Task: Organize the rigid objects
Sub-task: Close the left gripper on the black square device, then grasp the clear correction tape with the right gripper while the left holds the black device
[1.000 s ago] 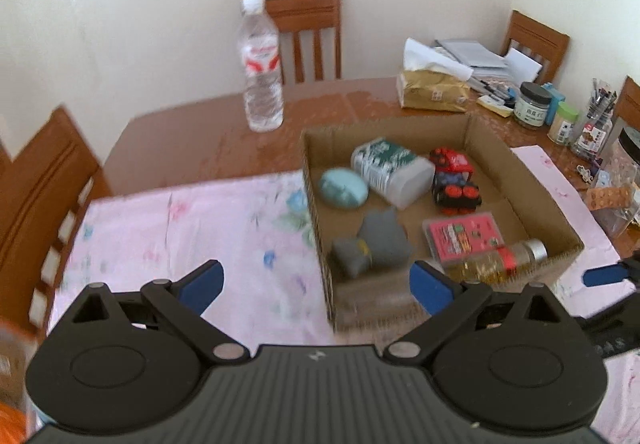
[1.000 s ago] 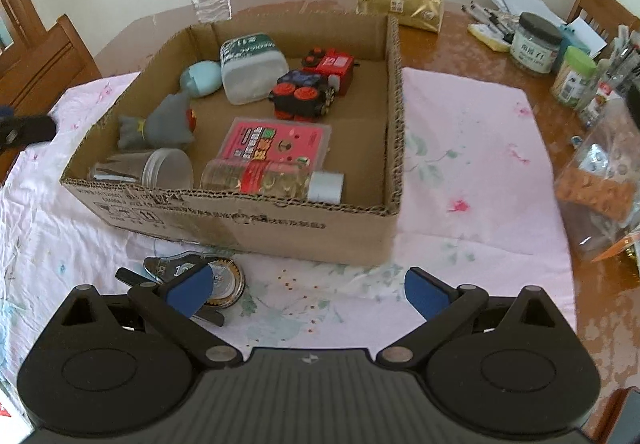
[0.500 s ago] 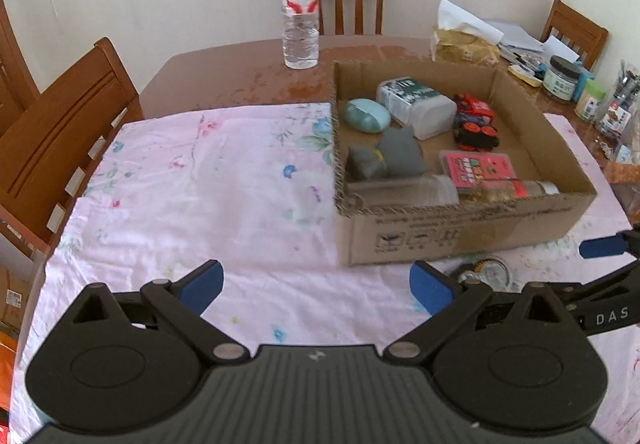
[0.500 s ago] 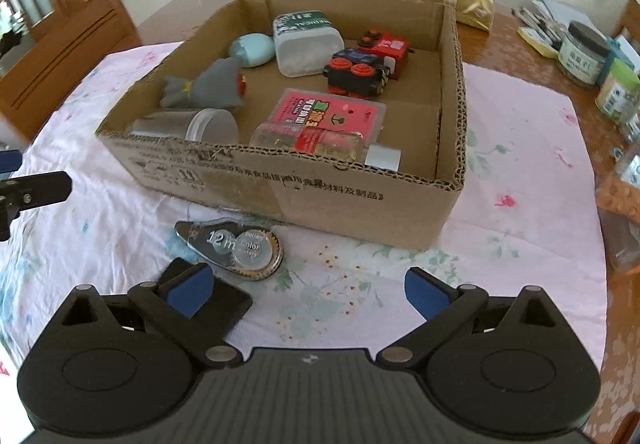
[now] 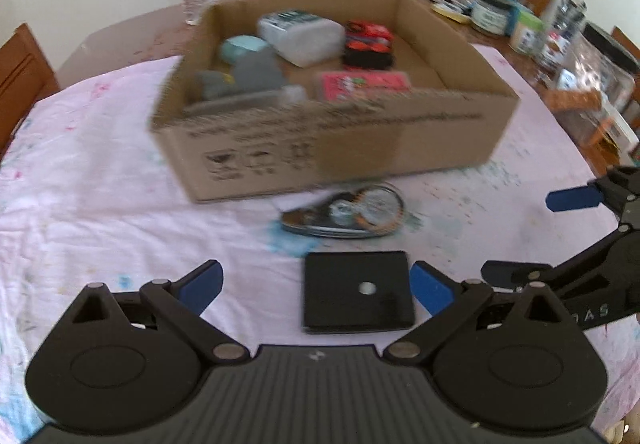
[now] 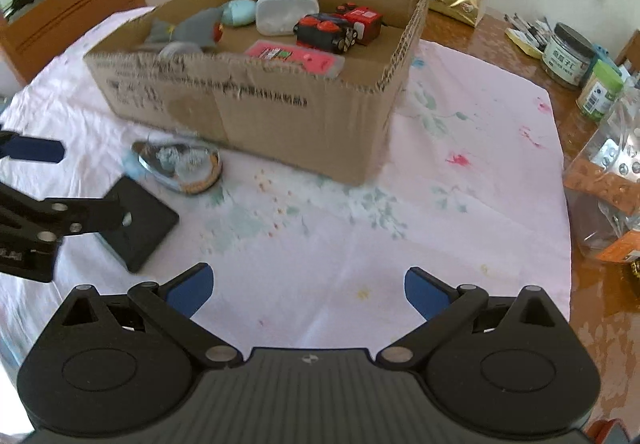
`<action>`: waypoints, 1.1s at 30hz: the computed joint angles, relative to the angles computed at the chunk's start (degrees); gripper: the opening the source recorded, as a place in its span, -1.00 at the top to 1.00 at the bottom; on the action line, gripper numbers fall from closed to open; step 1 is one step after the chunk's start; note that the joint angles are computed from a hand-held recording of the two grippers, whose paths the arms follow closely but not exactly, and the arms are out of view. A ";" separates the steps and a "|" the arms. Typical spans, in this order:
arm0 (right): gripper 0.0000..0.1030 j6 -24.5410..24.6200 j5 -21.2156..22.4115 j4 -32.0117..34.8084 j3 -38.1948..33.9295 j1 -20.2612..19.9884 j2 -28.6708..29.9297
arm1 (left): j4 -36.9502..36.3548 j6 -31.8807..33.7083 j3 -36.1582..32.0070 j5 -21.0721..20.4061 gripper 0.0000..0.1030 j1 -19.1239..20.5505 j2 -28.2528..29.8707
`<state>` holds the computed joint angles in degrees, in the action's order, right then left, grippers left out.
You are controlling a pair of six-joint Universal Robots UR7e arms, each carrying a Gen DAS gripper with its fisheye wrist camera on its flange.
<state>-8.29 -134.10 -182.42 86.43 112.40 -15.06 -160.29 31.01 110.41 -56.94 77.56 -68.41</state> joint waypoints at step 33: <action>-1.00 4.42 -3.90 0.74 -2.34 1.00 2.96 | -0.14 1.44 -8.26 0.74 -0.35 5.78 3.02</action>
<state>-3.87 -138.00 -181.68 84.09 113.40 -12.10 -160.43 32.45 102.15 -56.20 83.34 -65.40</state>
